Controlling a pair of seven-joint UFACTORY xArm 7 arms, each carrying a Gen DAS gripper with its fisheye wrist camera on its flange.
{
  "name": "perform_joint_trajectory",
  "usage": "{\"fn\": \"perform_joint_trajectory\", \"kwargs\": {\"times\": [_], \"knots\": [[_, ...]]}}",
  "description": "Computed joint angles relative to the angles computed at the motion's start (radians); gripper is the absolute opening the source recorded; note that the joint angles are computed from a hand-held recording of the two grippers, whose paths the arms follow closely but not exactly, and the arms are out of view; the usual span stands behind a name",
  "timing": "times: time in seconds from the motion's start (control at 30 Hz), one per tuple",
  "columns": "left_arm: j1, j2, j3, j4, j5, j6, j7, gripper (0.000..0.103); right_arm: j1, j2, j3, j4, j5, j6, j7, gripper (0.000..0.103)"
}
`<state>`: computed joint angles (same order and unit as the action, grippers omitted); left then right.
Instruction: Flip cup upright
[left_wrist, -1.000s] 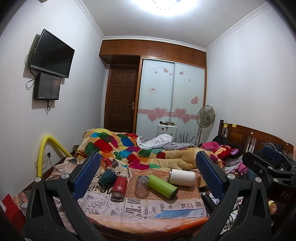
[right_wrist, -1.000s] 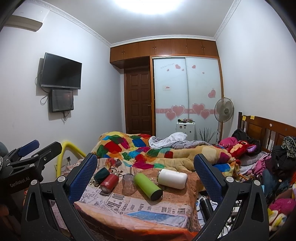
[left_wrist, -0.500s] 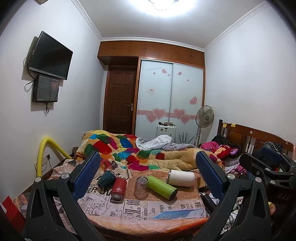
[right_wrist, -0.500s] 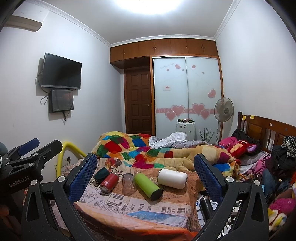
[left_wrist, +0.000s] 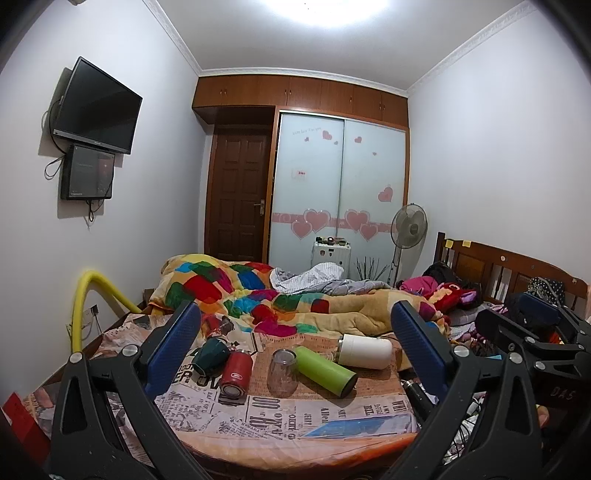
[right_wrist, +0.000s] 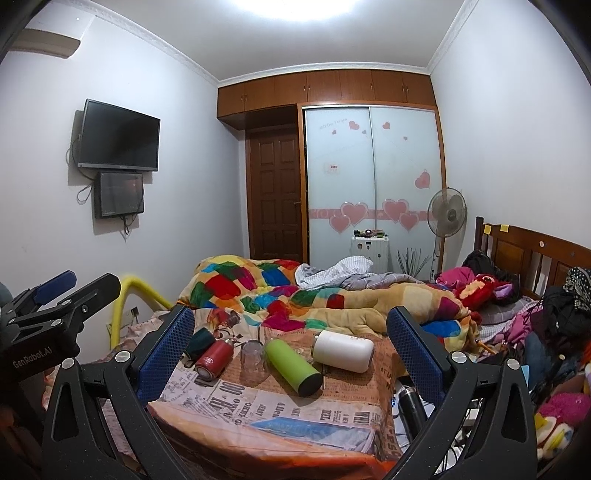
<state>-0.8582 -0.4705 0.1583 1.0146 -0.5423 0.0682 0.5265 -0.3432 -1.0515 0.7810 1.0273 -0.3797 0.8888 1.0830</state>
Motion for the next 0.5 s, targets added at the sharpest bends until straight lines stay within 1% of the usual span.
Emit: {"fn": "perform_joint_trajectory", "kwargs": {"times": [0.1,0.17,0.3,0.43,0.5], "knots": [[-0.024,0.032,0.024,0.024,-0.013,0.01,0.021,0.103,0.003,0.013,-0.006,-0.012,0.001,-0.007,-0.002,0.103],[-0.025,0.067,0.03,0.049,-0.03,0.021,0.036,0.103,0.004,0.027,-0.01,-0.02,-0.001,-0.013,-0.002,0.103],[0.043,0.154,-0.009,0.108,-0.054,0.046,0.04,0.103,0.014,0.076,-0.024,-0.045,-0.008,-0.036,0.006,0.103],[0.097,0.273,-0.028,0.202,-0.096,0.105,0.057,0.103,0.035,0.144,-0.048,-0.076,-0.029,-0.066,0.02,0.103],[0.125,0.321,-0.043,0.237,-0.107,0.119,0.06,0.103,0.047,0.195,-0.065,-0.087,-0.05,-0.082,0.018,0.103]]}}
